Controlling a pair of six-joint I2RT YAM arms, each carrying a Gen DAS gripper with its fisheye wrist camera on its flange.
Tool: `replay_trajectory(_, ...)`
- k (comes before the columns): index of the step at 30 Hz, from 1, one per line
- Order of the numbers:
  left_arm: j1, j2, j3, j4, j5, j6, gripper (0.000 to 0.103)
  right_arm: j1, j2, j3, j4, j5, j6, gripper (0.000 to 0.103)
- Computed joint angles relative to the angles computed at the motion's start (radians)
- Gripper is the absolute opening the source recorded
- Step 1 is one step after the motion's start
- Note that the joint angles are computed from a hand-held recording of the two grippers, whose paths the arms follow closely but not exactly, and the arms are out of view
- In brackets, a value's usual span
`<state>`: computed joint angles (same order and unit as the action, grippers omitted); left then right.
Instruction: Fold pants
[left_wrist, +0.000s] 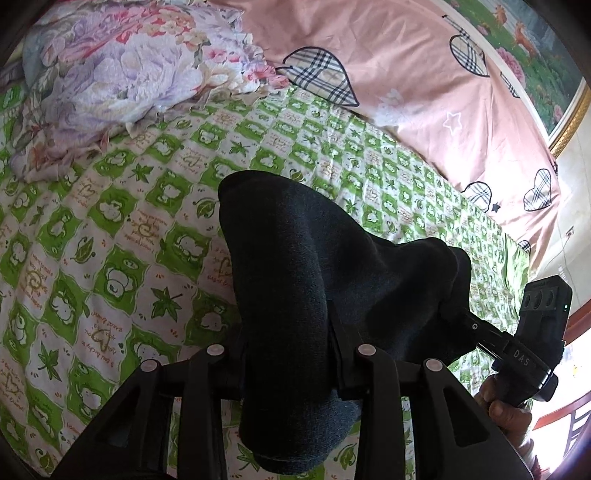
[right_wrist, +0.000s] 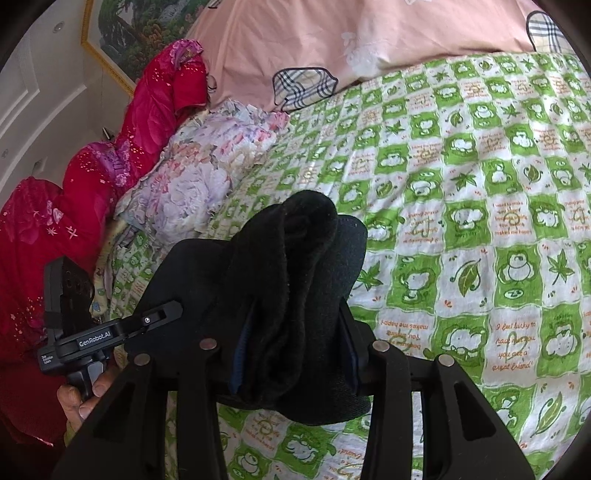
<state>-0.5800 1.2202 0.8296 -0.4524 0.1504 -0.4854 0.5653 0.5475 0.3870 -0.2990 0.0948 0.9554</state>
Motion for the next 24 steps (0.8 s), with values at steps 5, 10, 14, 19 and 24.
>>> replay_trajectory(5,0.023,0.008,-0.025,0.019,0.017,0.006,0.051,-0.045,-0.019,-0.056,0.023,-0.027,0.016,0.055)
replay_trajectory(10,0.026,0.002,-0.059,0.047,0.004,0.013,0.060,-0.055,-0.046,-0.098,0.048,-0.033,0.024,0.060)
replay_trajectory(14,0.021,0.004,-0.074,0.068,-0.011,0.012,0.064,-0.047,-0.042,-0.103,0.057,-0.022,0.028,0.062)
replay_trajectory(19,0.012,-0.013,-0.078,0.058,-0.030,-0.003,0.068,-0.008,-0.036,-0.077,0.022,0.024,0.034,0.063)
replay_trajectory(24,-0.006,-0.055,-0.089,0.033,-0.053,-0.026,0.070,0.090,-0.036,-0.018,-0.062,0.138,0.041,0.064)
